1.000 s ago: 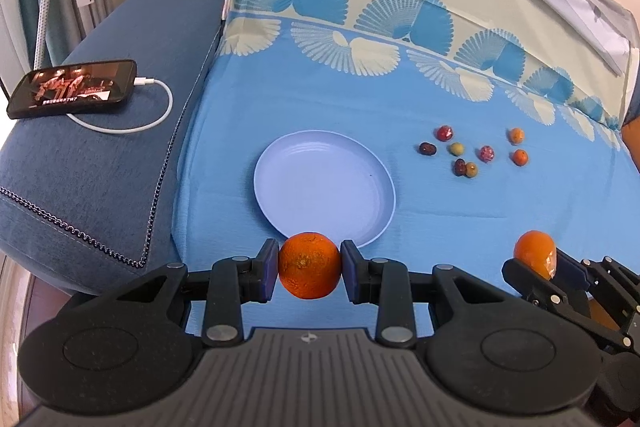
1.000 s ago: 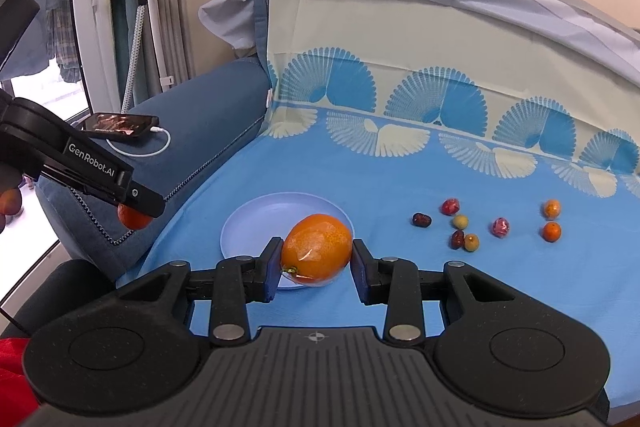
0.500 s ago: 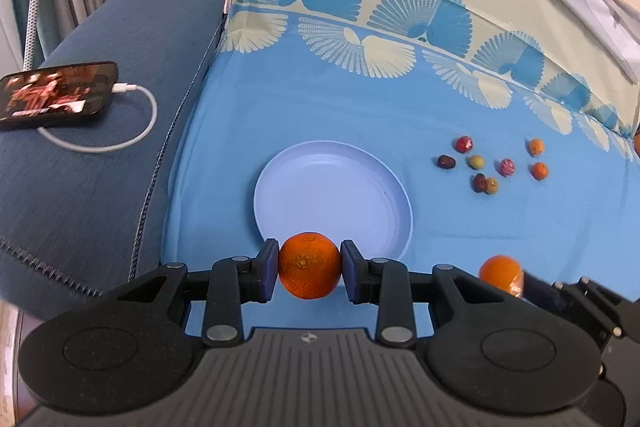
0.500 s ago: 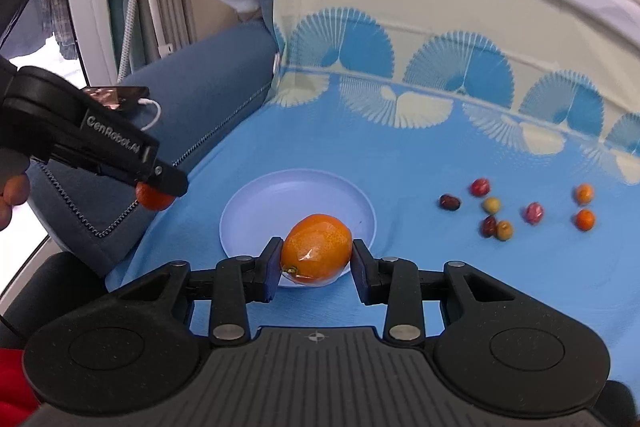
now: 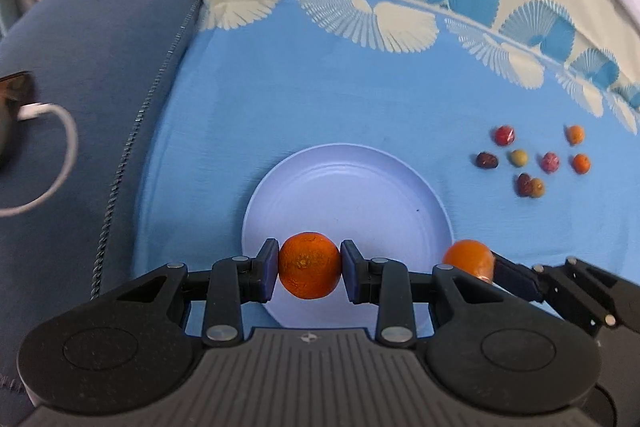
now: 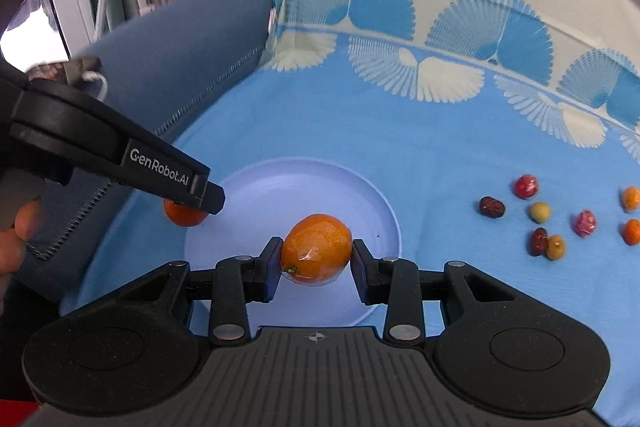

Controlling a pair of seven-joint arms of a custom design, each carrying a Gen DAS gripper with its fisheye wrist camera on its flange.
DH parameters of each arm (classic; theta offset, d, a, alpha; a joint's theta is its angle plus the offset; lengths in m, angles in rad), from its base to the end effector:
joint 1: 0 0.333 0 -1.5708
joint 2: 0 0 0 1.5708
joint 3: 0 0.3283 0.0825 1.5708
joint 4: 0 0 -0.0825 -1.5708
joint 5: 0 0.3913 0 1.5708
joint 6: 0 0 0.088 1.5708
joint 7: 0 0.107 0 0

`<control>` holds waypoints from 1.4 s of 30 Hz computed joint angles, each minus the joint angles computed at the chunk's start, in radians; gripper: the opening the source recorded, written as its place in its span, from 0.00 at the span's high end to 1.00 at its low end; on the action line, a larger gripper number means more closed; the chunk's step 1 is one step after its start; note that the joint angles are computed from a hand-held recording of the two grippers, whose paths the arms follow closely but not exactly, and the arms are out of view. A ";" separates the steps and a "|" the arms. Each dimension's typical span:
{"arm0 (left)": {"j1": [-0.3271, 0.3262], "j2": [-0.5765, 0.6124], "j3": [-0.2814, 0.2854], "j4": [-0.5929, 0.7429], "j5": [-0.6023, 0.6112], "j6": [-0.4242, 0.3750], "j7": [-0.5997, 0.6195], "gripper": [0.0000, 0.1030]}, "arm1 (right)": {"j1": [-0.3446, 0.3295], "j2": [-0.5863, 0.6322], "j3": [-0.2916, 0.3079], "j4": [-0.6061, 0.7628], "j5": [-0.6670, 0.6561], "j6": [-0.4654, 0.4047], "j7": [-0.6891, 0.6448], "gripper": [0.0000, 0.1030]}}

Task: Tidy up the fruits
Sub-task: 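Open the left tool and the right tool, dropping both mandarins onto the plate, then lift both open tools away from the plate toward the fruit cluster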

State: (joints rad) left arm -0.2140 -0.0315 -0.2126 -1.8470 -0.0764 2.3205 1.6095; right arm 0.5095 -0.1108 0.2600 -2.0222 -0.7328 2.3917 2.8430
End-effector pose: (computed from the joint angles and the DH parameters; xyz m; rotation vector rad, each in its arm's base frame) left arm 0.5456 -0.2514 0.5975 -1.5336 2.3885 -0.6566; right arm 0.4103 0.3973 0.5612 -1.6895 1.8080 -0.6766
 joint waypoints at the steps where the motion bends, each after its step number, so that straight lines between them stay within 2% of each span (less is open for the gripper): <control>1: -0.001 0.013 -0.003 0.002 0.022 0.002 -0.005 0.65 | -0.001 0.013 -0.006 0.003 0.017 0.006 -0.021 0.63; 5: -0.008 0.072 -0.007 0.034 0.046 -0.034 -0.003 0.65 | 0.000 0.051 -0.025 0.008 0.074 0.015 -0.083 0.63; 11: -0.018 0.116 -0.009 0.060 0.093 -0.055 -0.018 0.62 | 0.005 0.077 -0.044 -0.001 0.098 0.028 -0.108 0.60; 13: -0.015 0.111 -0.008 0.062 0.082 -0.049 -0.011 0.32 | 0.002 0.068 -0.049 -0.011 0.084 0.051 -0.085 0.36; 14: -0.015 0.104 -0.007 0.059 0.087 -0.037 -0.018 0.02 | 0.003 0.064 -0.045 -0.004 0.059 0.035 -0.057 0.16; 15: -0.015 0.082 -0.005 0.036 0.096 0.001 -0.031 0.00 | 0.005 0.053 -0.037 0.003 0.017 0.004 -0.021 0.09; 16: -0.011 0.046 -0.003 -0.007 0.092 0.058 -0.030 0.00 | 0.007 0.038 -0.031 0.001 -0.006 -0.009 -0.009 0.08; 18: -0.005 -0.006 0.000 -0.053 0.096 0.083 -0.008 0.00 | 0.015 -0.010 -0.019 -0.018 -0.010 -0.020 -0.048 0.02; 23: 0.005 -0.215 0.020 -0.221 0.053 0.031 0.026 0.00 | 0.039 -0.166 0.057 -0.101 0.049 -0.093 -0.048 0.01; 27: 0.002 -0.355 0.019 -0.342 0.049 -0.013 0.006 0.00 | 0.046 -0.249 0.128 -0.144 0.111 -0.183 0.006 0.01; 30: -0.012 -0.413 0.024 -0.374 0.036 -0.055 0.026 0.00 | 0.023 -0.285 0.175 -0.139 0.104 -0.283 0.100 0.01; 32: -0.019 -0.456 0.027 -0.400 0.025 -0.018 0.035 0.00 | 0.015 -0.319 0.198 -0.144 0.075 -0.303 0.146 0.01; 35: -0.025 -0.518 0.028 -0.433 0.016 0.053 0.031 0.00 | 0.022 -0.339 0.233 -0.134 0.038 -0.326 0.128 0.01; 42: -0.061 -0.593 0.025 -0.460 -0.007 0.118 0.033 0.00 | 0.025 -0.349 0.306 -0.088 -0.059 -0.426 0.106 0.01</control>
